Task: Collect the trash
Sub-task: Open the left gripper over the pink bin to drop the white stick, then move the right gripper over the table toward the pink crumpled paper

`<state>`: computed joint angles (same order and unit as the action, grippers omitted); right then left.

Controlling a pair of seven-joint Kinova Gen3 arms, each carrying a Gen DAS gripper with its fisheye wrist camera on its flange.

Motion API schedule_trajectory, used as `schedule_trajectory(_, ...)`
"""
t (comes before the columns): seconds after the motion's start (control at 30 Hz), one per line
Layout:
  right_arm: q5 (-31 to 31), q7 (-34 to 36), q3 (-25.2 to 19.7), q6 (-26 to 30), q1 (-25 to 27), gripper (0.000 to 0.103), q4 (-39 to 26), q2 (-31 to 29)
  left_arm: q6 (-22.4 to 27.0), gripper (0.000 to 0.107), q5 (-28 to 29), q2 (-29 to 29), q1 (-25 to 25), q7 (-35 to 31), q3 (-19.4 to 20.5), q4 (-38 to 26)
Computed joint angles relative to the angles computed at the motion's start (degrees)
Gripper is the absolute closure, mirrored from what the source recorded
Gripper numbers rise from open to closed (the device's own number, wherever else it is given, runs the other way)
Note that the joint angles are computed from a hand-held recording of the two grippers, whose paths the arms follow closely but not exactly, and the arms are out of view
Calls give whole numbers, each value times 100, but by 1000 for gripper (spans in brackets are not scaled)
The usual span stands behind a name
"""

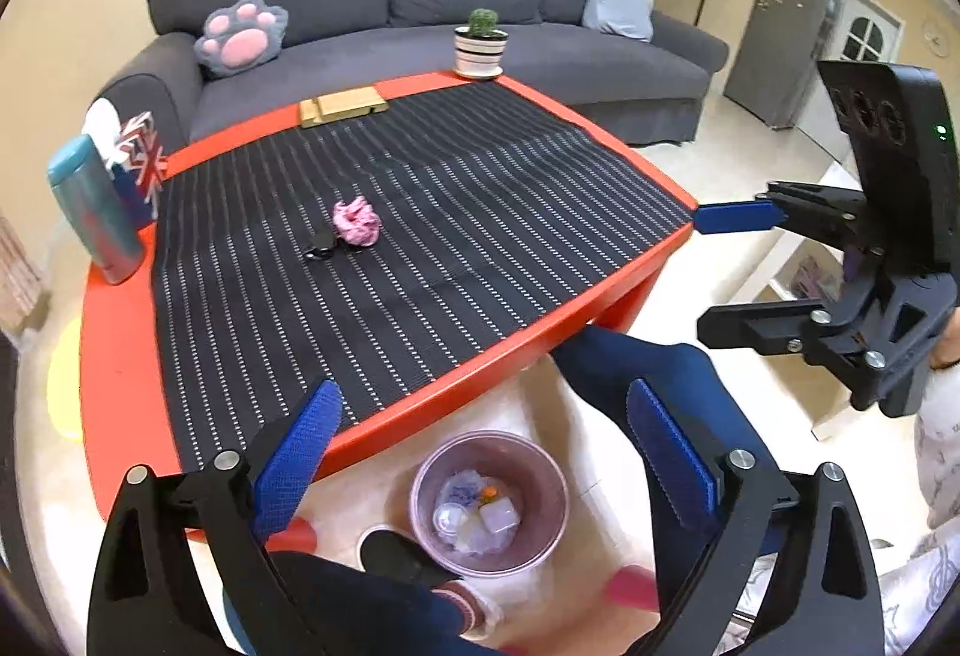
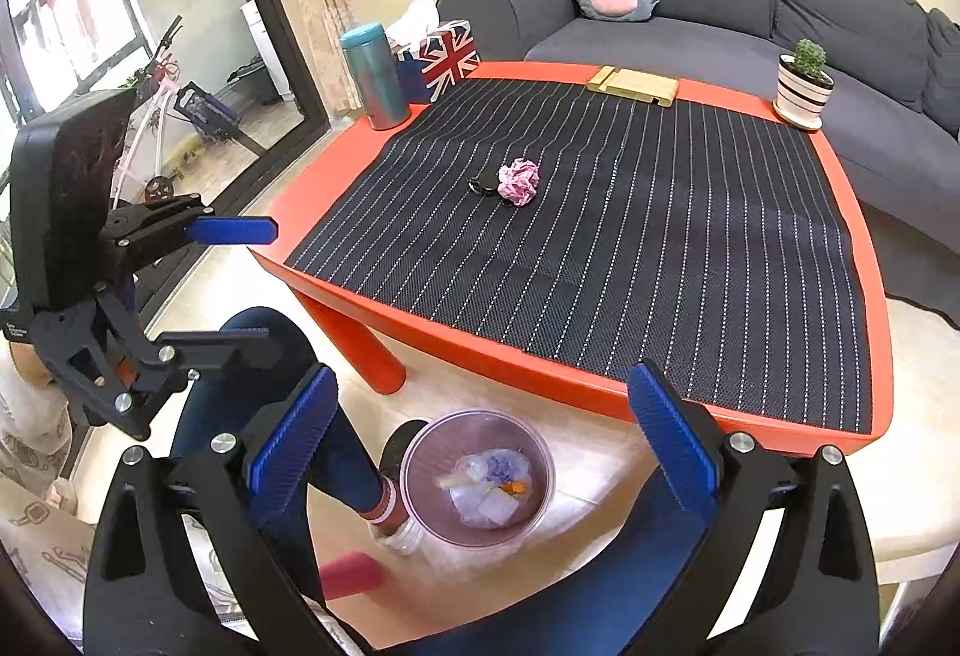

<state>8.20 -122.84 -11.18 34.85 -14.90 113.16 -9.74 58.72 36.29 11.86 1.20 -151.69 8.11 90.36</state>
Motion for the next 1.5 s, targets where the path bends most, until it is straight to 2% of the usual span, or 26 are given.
schedule_trajectory(0.57, 53, -59, -10, -58, -17, 6, -3, 55, -88, 13, -10, 14, -55, 179, -44, -18)
schedule_trajectory(0.87, 62, 157, 150, -95, -3, 5, -214, 262, -190, 12, -5, 293, -136, 387, -14, -319)
schedule_trajectory(1.17, -144, 922, 421, -33, 33, 5, -817, 744, -368, 12, -132, 594, -198, 652, 69, -763)
schedule_trajectory(1.5, -479, 1893, 654, 386, 144, 5, -1949, 1701, -282, 12, -584, 1026, -159, 1130, 148, -1394)
